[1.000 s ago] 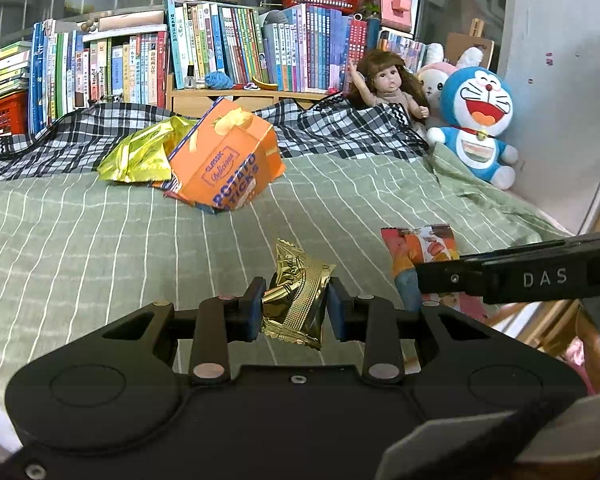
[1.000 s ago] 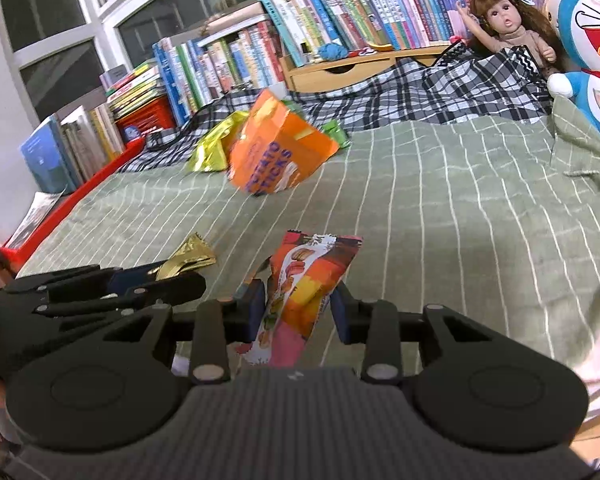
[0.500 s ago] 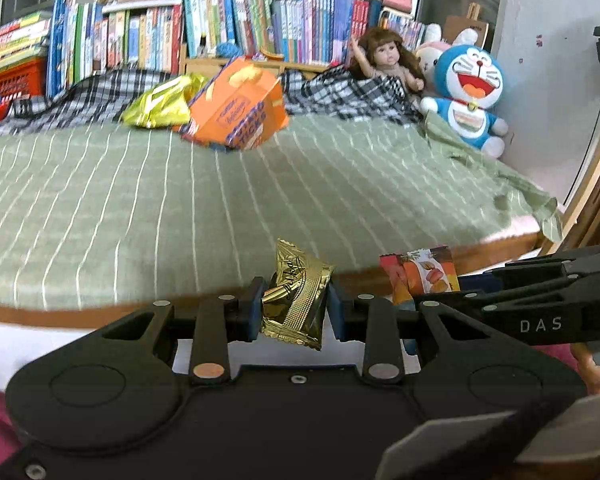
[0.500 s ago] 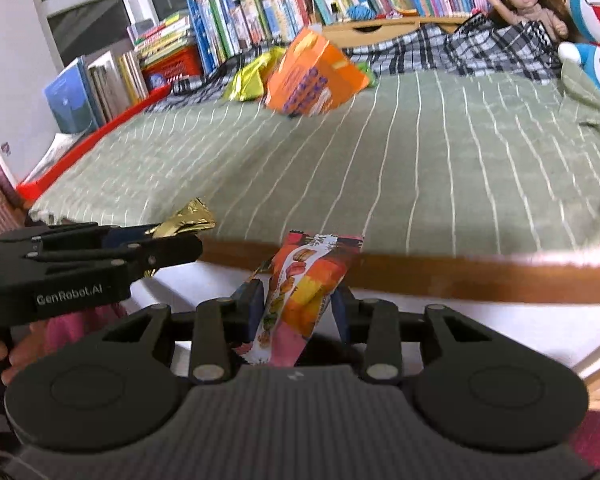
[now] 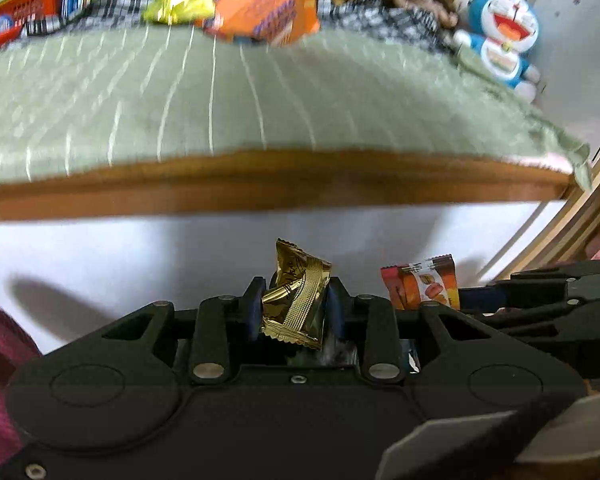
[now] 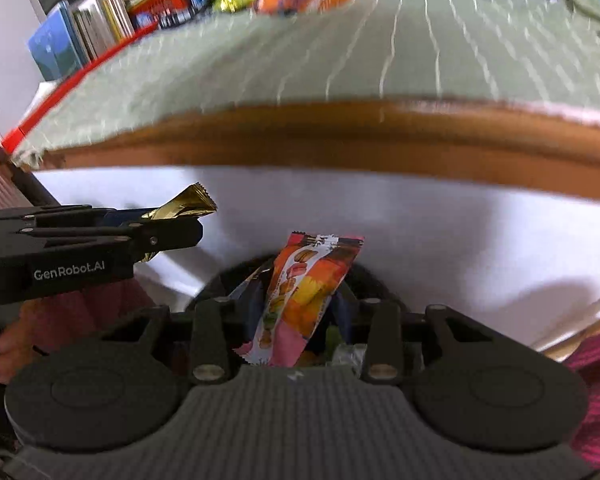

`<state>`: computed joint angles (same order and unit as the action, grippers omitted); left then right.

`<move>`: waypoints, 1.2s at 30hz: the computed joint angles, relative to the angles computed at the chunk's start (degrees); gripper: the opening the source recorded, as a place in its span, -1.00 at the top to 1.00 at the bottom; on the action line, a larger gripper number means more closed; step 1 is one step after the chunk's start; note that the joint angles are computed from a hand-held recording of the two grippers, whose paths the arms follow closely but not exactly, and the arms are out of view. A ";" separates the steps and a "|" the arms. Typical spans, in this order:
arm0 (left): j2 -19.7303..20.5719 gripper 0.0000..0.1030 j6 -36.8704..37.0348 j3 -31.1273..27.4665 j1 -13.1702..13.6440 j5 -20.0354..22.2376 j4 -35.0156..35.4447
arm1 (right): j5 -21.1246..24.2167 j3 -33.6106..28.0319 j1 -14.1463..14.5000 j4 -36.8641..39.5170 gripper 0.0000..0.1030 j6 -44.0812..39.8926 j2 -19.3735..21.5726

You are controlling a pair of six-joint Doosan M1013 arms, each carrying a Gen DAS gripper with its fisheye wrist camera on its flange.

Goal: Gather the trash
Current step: 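Carry both held wrappers down into the black bin below the bed edge, then open both tools to drop the wrappers and raise them over the bed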

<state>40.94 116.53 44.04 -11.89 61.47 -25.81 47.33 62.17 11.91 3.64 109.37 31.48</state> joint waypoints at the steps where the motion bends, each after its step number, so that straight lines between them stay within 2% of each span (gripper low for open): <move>1: 0.16 0.40 -0.40 0.16 -0.08 0.41 0.51 | 0.41 0.07 0.03 0.19 0.14 0.09 0.21; 7: 1.14 0.40 -3.10 0.56 -0.70 2.02 4.34 | 2.91 0.18 0.13 0.58 0.13 0.61 1.26; 25: 2.59 0.40 -4.64 -0.75 -1.33 4.24 6.48 | 6.22 -2.92 0.63 -0.20 0.07 0.69 3.58; 31: 2.80 0.40 -4.94 -1.07 -1.29 4.56 6.59 | 6.00 -2.45 0.58 0.02 -0.03 -0.39 3.17; 32: 2.81 0.40 -5.06 -1.10 -1.30 4.53 6.63 | 5.92 -2.29 0.57 -0.03 -0.14 -0.52 3.07; 36: 2.62 0.16 -5.48 -0.89 -1.26 4.34 6.61 | 5.78 -2.19 0.67 -0.04 -0.27 -1.15 3.03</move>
<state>43.56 111.05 43.15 -13.15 65.81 -19.20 53.11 59.98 12.58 3.60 108.22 34.51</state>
